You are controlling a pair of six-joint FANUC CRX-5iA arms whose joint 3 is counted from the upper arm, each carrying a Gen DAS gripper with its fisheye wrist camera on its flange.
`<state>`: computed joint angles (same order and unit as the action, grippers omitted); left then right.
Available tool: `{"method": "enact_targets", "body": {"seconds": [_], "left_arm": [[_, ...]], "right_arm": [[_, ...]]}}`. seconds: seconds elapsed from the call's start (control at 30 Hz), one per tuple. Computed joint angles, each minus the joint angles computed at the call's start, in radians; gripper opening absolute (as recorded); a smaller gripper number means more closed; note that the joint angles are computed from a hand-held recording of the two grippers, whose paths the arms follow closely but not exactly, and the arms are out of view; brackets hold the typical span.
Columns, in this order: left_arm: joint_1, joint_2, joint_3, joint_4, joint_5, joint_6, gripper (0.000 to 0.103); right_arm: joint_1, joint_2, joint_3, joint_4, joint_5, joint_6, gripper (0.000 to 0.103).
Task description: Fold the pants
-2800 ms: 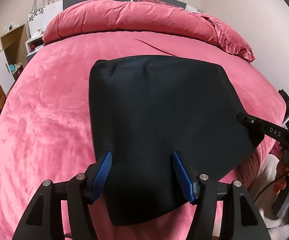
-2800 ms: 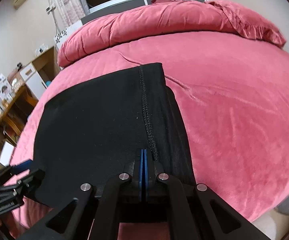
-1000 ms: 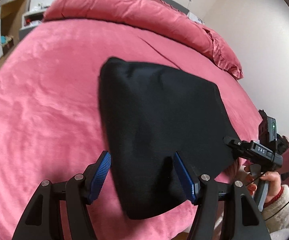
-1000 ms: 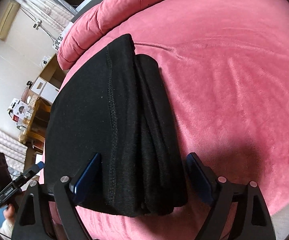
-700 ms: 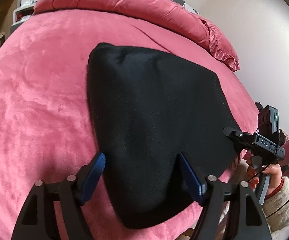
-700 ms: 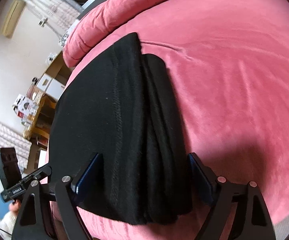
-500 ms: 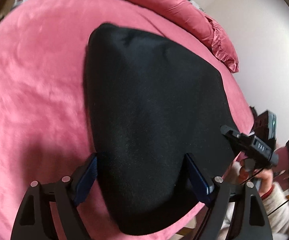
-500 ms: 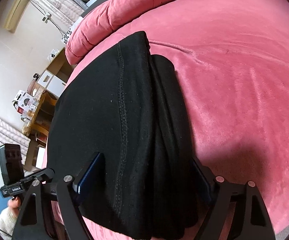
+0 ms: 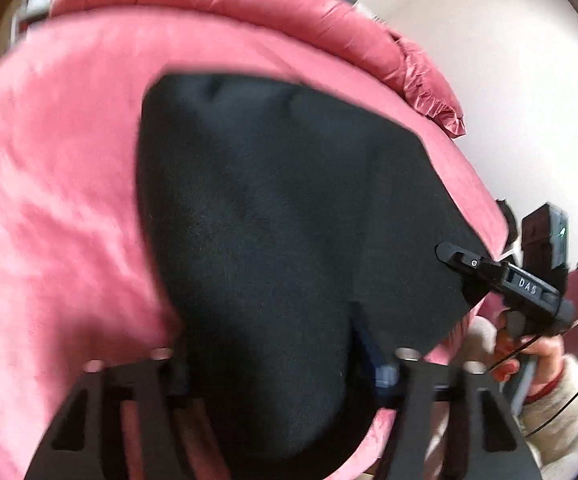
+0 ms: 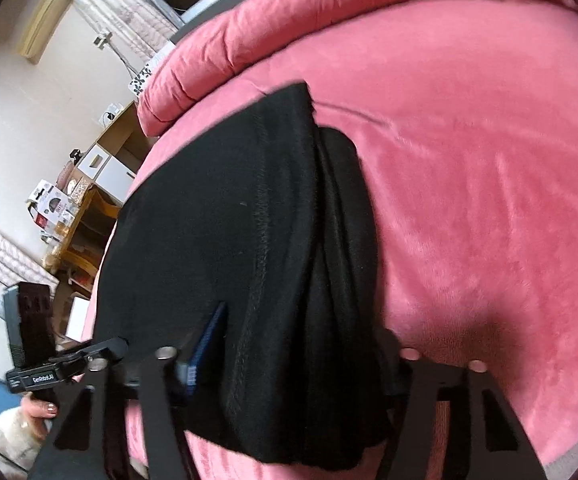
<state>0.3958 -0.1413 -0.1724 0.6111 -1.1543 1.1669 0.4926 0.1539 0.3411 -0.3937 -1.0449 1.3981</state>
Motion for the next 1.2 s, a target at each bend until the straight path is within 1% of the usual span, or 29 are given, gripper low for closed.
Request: {"method": "enact_targets", "body": {"seconds": [0.07, 0.1, 0.23, 0.3, 0.37, 0.43, 0.5, 0.53, 0.6, 0.7, 0.73, 0.77, 0.8, 0.83, 0.87, 0.9, 0.93, 0.97, 1.0, 1.07, 1.1, 1.13, 1.2], "left_arm": [[-0.004, -0.037, 0.003, -0.017, 0.028, -0.034, 0.05], [-0.002, -0.048, 0.005, -0.027, 0.036, -0.037, 0.049], [0.027, -0.097, 0.008, -0.047, 0.083, -0.056, 0.048], [0.044, -0.103, 0.025, -0.064, 0.114, -0.059, 0.048], [0.061, -0.084, 0.058, -0.084, 0.13, -0.071, 0.048], [0.073, -0.045, 0.102, -0.109, 0.144, -0.068, 0.048], [0.086, 0.012, 0.155, -0.121, 0.158, -0.041, 0.049], [0.091, 0.036, 0.175, -0.134, 0.164, -0.027, 0.049], [0.078, 0.111, 0.257, -0.194, 0.172, 0.046, 0.049], [0.065, 0.204, 0.342, -0.231, 0.188, 0.1, 0.051], [0.063, 0.234, 0.364, -0.237, 0.188, 0.106, 0.053], [0.064, 0.275, 0.4, -0.247, 0.169, 0.114, 0.054], [0.065, 0.319, 0.438, -0.257, 0.137, 0.126, 0.058], [0.066, 0.341, 0.449, -0.258, 0.122, 0.132, 0.068], [0.068, 0.348, 0.436, -0.249, 0.132, 0.125, 0.076], [0.069, 0.332, 0.395, -0.247, 0.182, 0.114, 0.09], [0.075, 0.305, 0.334, -0.224, 0.247, 0.094, 0.097], [0.086, 0.287, 0.287, -0.179, 0.277, 0.074, 0.097], [0.102, 0.271, 0.233, -0.107, 0.288, 0.053, 0.098], [0.124, 0.253, 0.17, -0.018, 0.281, 0.061, 0.097], [0.125, 0.233, 0.144, -0.011, 0.298, 0.065, 0.097], [0.122, 0.217, 0.135, -0.034, 0.304, 0.078, 0.097], [0.105, 0.197, 0.148, -0.123, 0.295, 0.119, 0.097]], "right_arm": [[0.019, -0.021, -0.009, 0.022, 0.023, 0.008, 0.049], [0.022, -0.025, -0.004, 0.013, 0.024, 0.018, 0.047], [0.035, -0.015, 0.026, -0.023, 0.047, 0.042, 0.046], [0.054, 0.005, 0.049, -0.019, 0.068, 0.059, 0.046], [0.079, 0.043, 0.091, 0.002, 0.095, 0.069, 0.046], [0.089, 0.108, 0.172, 0.003, 0.102, 0.072, 0.046], [0.1, 0.168, 0.244, 0.015, 0.108, 0.077, 0.046], [0.109, 0.218, 0.307, 0.035, 0.108, 0.081, 0.046], [0.121, 0.283, 0.39, 0.073, 0.111, 0.079, 0.046], [0.135, 0.4, 0.541, 0.137, 0.099, 0.038, 0.046], [0.135, 0.429, 0.579, 0.149, 0.088, 0.027, 0.047], [0.136, 0.469, 0.631, 0.166, 0.065, 0.012, 0.047], [0.135, 0.513, 0.693, 0.182, 0.023, -0.007, 0.05], [0.134, 0.561, 0.757, 0.198, -0.032, -0.031, 0.053], [0.131, 0.589, 0.779, 0.219, -0.061, -0.055, 0.059], [0.127, 0.59, 0.76, 0.233, -0.055, -0.087, 0.077], [0.118, 0.566, 0.702, 0.222, -0.006, -0.106, 0.086], [0.101, 0.544, 0.662, 0.168, 0.03, -0.096, 0.086], [0.1, 0.528, 0.63, 0.161, 0.059, -0.083, 0.086], [0.121, 0.516, 0.602, 0.221, 0.078, -0.08, 0.086], [0.128, 0.512, 0.595, 0.242, 0.083, -0.084, 0.086], [0.131, 0.511, 0.594, 0.257, 0.079, -0.093, 0.086], [0.138, 0.504, 0.592, 0.28, 0.063, -0.141, 0.086]]}}
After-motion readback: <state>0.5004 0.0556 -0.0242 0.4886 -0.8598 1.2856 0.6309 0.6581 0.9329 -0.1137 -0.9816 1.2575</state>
